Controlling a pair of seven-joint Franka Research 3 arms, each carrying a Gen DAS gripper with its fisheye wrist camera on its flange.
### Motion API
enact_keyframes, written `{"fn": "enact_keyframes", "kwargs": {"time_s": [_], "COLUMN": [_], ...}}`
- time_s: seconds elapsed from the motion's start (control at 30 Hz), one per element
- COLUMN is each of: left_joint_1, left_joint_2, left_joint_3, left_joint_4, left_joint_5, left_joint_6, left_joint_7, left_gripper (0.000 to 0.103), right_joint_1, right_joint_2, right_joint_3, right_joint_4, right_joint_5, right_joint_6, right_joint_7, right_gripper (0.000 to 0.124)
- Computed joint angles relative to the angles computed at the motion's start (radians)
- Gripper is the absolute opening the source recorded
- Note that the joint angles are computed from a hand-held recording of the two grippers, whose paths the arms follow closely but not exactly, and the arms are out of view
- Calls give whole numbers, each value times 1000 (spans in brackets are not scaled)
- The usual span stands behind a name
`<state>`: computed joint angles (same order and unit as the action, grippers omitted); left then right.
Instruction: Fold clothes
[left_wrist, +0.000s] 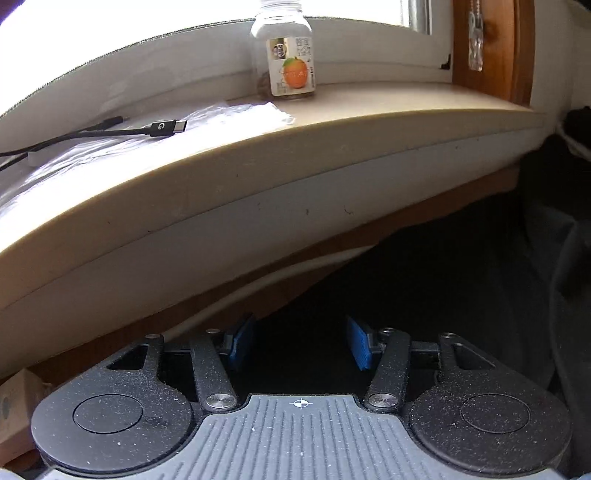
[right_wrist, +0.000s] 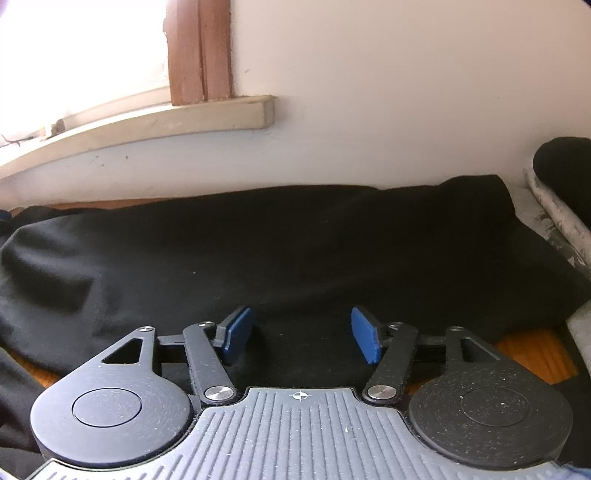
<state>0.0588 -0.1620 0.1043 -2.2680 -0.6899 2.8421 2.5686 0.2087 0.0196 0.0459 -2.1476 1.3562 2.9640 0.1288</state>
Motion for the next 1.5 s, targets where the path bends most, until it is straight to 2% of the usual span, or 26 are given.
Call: {"fn": "enact_keyframes", "kwargs": {"time_s": [0.03,0.07,0.1,0.13,0.23,0.27,0.3,0.33,0.4,0.47,0.53,0.6,0.67,0.7,0.73,0.77,0.8,0.9,1.03,1.1,1.2,1.37,1.43,1.5], "left_joint_1": [-7,-12,-13,-10,-29,-62,-66,-36,-13,53,50,-67,-189,-235,-255,-272,-260,-207,-103,-42,121,333,370,354], "left_joint_2": [-4,-8,-14,-20,-49,-58,-62,-60,-61,-63,-69,-100,-146,-175,-199,-222,-240,-291,-367,-394,-418,-383,-362,-357], "left_joint_3": [8,15,14,7,7,31,26,-2,0,-55,-49,39,129,158,166,171,154,94,71,85,48,-8,-16,13], "left_joint_4": [1,1,-6,-15,-47,-58,-63,-67,-65,-87,-110,-135,-165,-183,-198,-211,-226,-281,-365,-385,-397,-370,-364,-370], "left_joint_5": [-23,-46,-53,-39,-58,-72,-106,-86,3,129,188,111,64,55,63,73,98,181,260,285,349,474,514,533], "left_joint_6": [-12,-27,-21,-7,88,155,222,273,245,253,276,300,311,304,287,268,251,242,269,264,238,163,146,140], "left_joint_7": [27,54,74,75,70,58,57,10,-81,-194,-243,-186,-146,-136,-140,-146,-167,-231,-299,-336,-419,-546,-589,-599], "left_gripper": [47,39,18,3,0,0,0,0,1,1,11,29,42,45,46,52,58,59,63,63,67,70,70,70], "right_joint_1": [0,1,2,3,5,5,5,5,7,8,8,8,9,10,10,11,11,12,13,13,14,16,16,16], "right_joint_2": [-3,-4,-4,-5,-7,-7,-8,-9,-9,-9,-8,-7,-7,-7,-7,-7,-7,-8,-9,-10,-13,-16,-17,-18], "right_joint_3": [0,1,1,1,1,1,0,0,0,1,0,1,1,2,2,2,2,3,3,2,2,1,0,0], "right_joint_4": [-3,-4,-4,-4,-6,-7,-7,-8,-9,-9,-8,-9,-9,-9,-9,-9,-10,-12,-12,-12,-15,-17,-18,-19], "right_joint_5": [1,-1,-2,-4,-9,-8,-7,-6,-7,-7,-6,-5,-3,-2,-2,-3,-3,-7,-13,-14,-13,-17,-26,-33], "right_joint_6": [0,2,3,3,5,3,1,-1,0,2,0,1,3,4,4,5,6,8,7,3,1,5,7,9], "right_joint_7": [2,4,7,8,15,14,13,11,9,8,8,7,6,5,5,6,7,12,19,22,23,29,37,43], "right_gripper": [61,61,61,61,61,61,62,62,62,62,62,62,62,63,63,63,64,67,67,68,68,69,69,70]}}
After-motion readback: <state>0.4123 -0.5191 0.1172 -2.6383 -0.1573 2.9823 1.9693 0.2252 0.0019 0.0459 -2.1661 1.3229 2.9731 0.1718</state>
